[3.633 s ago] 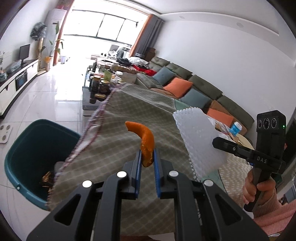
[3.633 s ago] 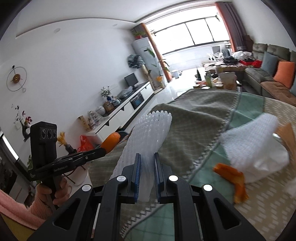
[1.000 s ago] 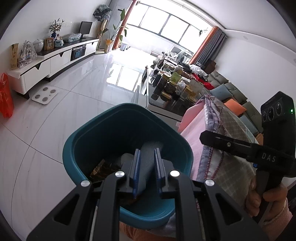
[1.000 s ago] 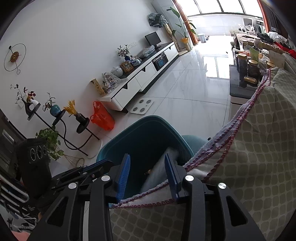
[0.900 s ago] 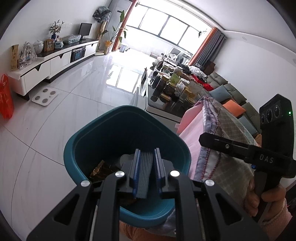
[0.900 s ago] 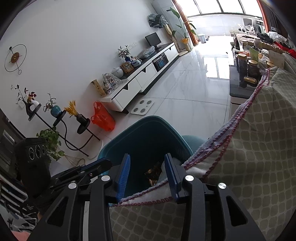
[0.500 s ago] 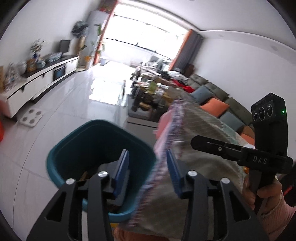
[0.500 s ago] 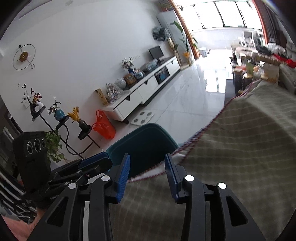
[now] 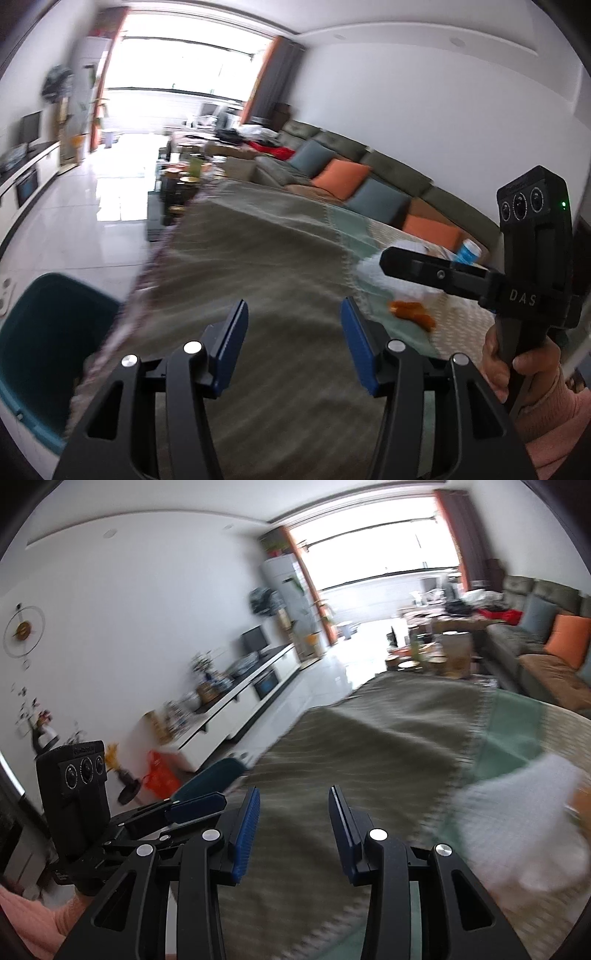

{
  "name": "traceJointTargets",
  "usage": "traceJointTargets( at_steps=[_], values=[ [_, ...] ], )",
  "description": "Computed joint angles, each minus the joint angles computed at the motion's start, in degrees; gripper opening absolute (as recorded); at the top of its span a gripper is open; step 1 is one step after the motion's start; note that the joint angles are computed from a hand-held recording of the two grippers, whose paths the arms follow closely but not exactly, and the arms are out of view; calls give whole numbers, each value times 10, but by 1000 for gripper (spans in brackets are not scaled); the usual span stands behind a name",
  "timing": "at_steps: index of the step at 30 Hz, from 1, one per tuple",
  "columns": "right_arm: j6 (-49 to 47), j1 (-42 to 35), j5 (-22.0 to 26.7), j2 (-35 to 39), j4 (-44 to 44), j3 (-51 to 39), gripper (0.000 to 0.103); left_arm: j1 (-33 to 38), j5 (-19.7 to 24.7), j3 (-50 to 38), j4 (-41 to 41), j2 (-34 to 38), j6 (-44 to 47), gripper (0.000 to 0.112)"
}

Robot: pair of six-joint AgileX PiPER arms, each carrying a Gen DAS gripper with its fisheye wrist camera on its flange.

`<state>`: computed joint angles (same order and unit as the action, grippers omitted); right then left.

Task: Collect trash
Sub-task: 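Move both open tools back over the table, then grasp the white foam net sleeve with the left tool while the right tool grasps white tissue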

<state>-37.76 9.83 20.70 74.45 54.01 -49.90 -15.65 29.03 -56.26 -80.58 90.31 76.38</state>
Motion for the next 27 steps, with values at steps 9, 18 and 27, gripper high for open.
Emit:
traceJointTargets(
  at_steps=[9,18,27],
  values=[
    [-36,-166,31,-107,9,97,40,-117,-18,-98,99,64,-80,53],
    [-147,-355,101,-146,80,154,40,-206,-15,-240,285,158,-251,53],
    [-236,-424,165,-117,155,169,40,-248,-4,-331,477,223,-426,53]
  ],
)
